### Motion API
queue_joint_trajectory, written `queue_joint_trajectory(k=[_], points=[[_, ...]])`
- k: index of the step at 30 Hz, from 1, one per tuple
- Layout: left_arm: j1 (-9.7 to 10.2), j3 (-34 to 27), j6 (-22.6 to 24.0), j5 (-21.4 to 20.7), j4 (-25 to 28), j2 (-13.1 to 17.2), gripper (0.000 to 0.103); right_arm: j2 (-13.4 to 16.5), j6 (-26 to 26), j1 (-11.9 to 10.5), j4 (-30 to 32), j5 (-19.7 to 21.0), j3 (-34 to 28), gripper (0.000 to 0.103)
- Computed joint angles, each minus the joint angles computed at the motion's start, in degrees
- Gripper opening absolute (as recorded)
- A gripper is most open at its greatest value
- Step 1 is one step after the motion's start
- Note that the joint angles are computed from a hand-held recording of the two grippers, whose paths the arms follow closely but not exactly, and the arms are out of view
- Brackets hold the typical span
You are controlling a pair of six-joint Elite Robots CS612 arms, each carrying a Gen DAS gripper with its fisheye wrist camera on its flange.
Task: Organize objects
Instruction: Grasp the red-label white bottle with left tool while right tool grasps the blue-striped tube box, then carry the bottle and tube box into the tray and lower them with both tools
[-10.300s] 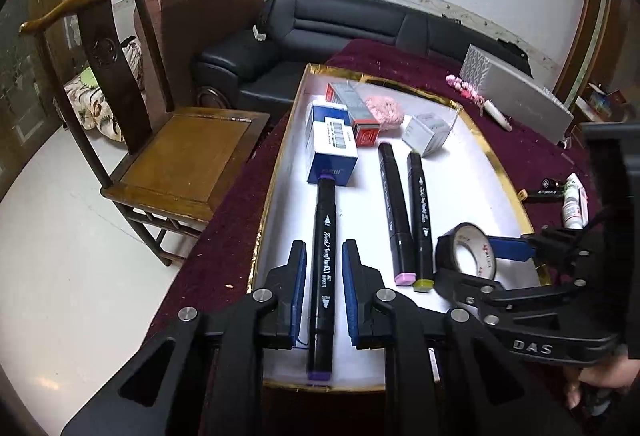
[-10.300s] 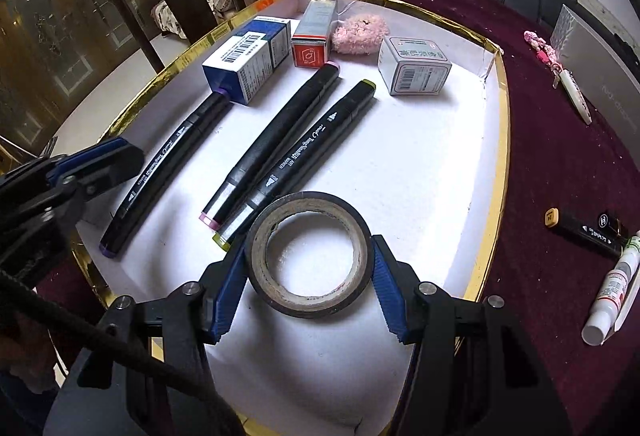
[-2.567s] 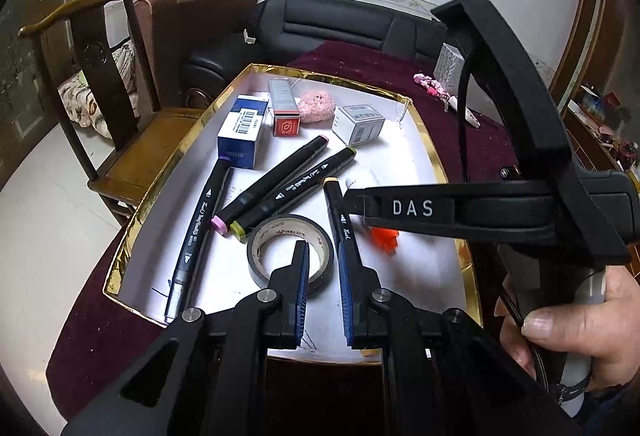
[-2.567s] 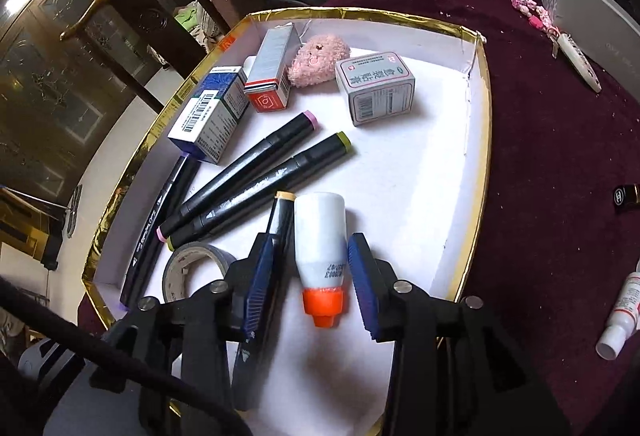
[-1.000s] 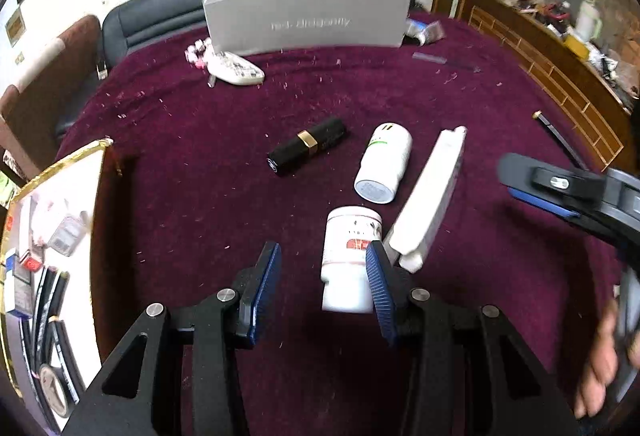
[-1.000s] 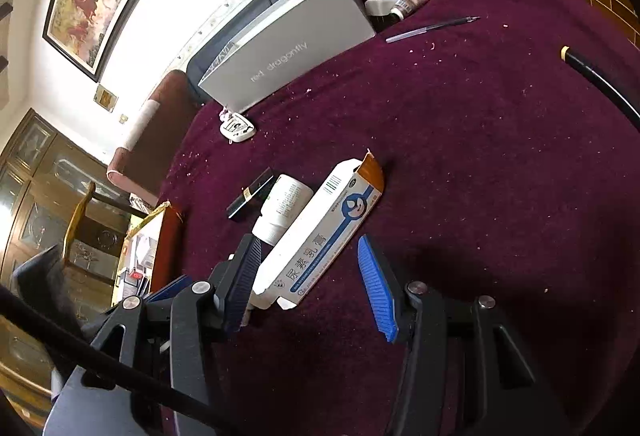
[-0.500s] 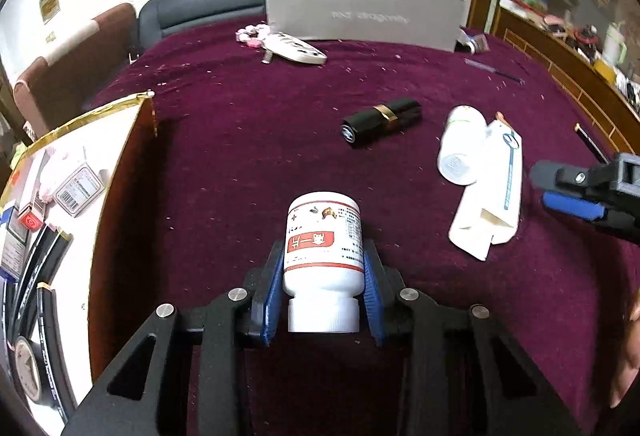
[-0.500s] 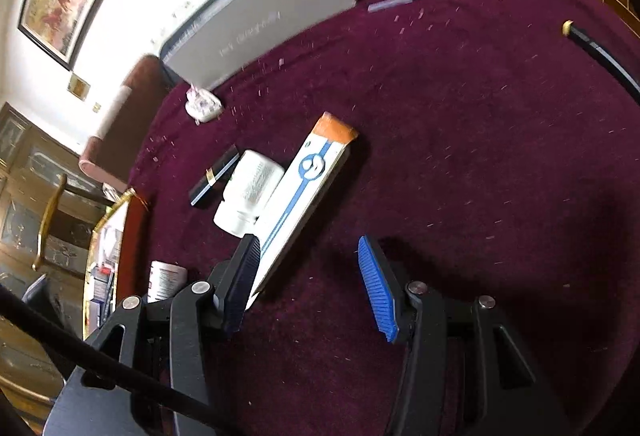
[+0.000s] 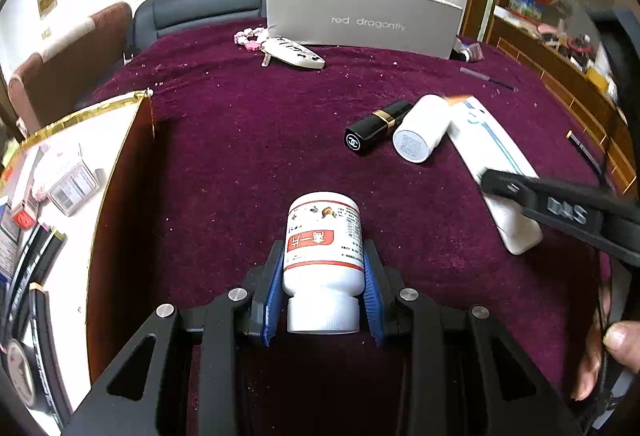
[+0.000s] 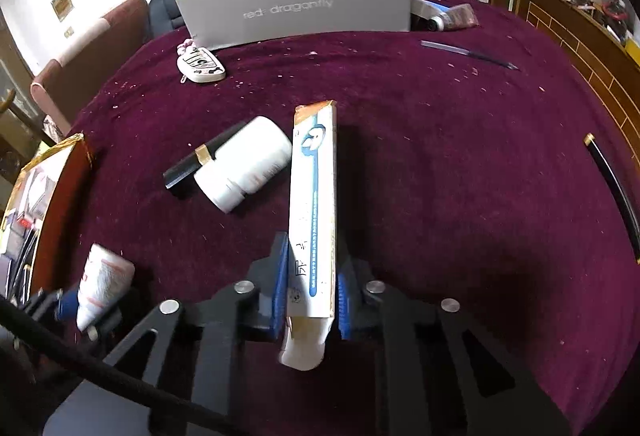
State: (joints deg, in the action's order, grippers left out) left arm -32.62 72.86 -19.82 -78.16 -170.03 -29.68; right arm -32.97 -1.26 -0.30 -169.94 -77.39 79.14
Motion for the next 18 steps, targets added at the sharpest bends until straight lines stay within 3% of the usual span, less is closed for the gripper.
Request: queue_joint_trajectory(k=[6,12,18], points=[[0.32,0.6,-1.4,-2.4,-2.2,-0.3,0.03,-1.5,3.4,-2.9,-5.0,7.8,4.0,0.016],[0.14,1.2,-1.6,-2.8,-4.3,-0.6,0.03,-1.7,3.5,-2.8,-8.0,12.0,4.2,0.016],[-0.37,3.4,-2.3,-0.2,-5.4,-2.1,0.03,-2.3,1.4,-2.4,-9.3,14.7,5.3,0.016]])
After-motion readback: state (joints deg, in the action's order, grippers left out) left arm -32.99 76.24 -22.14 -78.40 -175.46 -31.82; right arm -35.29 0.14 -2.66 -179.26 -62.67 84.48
